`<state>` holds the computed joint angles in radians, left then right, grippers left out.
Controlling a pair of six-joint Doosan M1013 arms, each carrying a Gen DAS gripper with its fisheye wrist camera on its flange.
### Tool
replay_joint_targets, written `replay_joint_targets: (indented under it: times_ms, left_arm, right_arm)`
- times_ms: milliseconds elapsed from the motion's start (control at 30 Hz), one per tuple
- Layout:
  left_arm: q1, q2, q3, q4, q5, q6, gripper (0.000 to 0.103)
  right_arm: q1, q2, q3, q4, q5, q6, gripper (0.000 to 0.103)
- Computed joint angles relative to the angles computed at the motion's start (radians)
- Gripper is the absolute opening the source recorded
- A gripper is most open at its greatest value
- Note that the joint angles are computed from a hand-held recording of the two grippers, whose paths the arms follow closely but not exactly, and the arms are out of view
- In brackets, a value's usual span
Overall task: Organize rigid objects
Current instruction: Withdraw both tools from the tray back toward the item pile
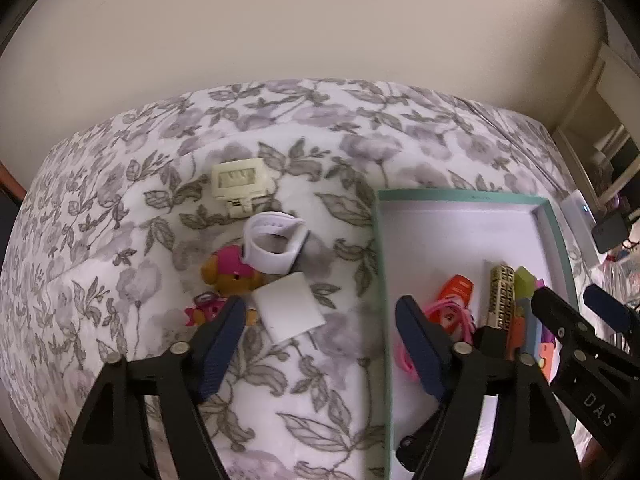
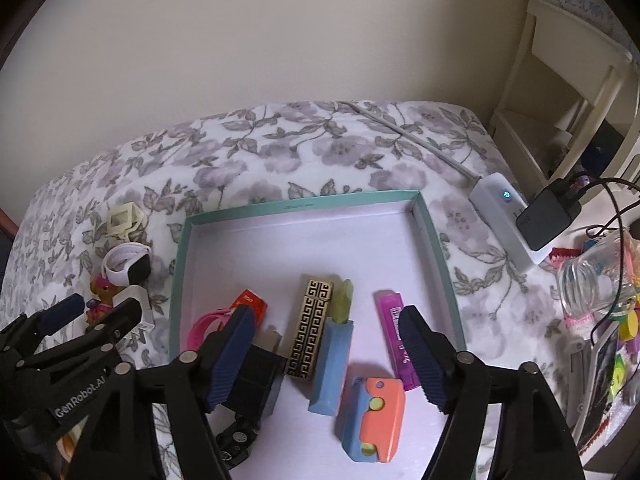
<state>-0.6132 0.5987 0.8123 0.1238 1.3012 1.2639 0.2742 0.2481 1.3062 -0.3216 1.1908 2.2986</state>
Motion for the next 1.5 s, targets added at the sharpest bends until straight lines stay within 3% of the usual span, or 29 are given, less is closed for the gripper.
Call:
replay_joint_targets:
  times_ms: [167,300,400,733,1067,1167,1500]
  left_arm:
    - [0.020,0.001,0.003,0.005,0.004,-0.030,0.080]
    - [0.043,-0.003,0.015,0.000,0.001,-0.068,0.093]
    - [0.063,-0.009,0.027,0.006,-0.005,-0.095,0.093]
    - [0.133,-0.018,0.048,-0.012,0.009,-0.162,0.093]
    - [0.157,-0.003,0.036,-0.063,0.023,-0.144,0.093]
    - [0.161,-0.001,0.033,-0.099,0.019,-0.124,0.093]
    - [0.172,0.003,0.043,-0.198,-0.007,-0.092,0.093]
  right_arm:
    - [0.004,0.008,-0.003,0.014,-0.013,0.005,0.087]
    - [0.012,0.020,-0.012,0.020,-0.019,-0.001,0.094]
    - [0.021,0.029,-0.018,0.020,-0.031,-0.004,0.099]
    - [0.067,0.078,-0.071,0.058,-0.089,-0.074,0.099]
    - [0.104,0.130,-0.114,0.076,-0.126,-0.150,0.099]
    - [0.108,0.140,-0.117,0.090,-0.144,-0.169,0.097]
    - [0.118,0.171,-0.124,0.110,-0.121,-0.223,0.076]
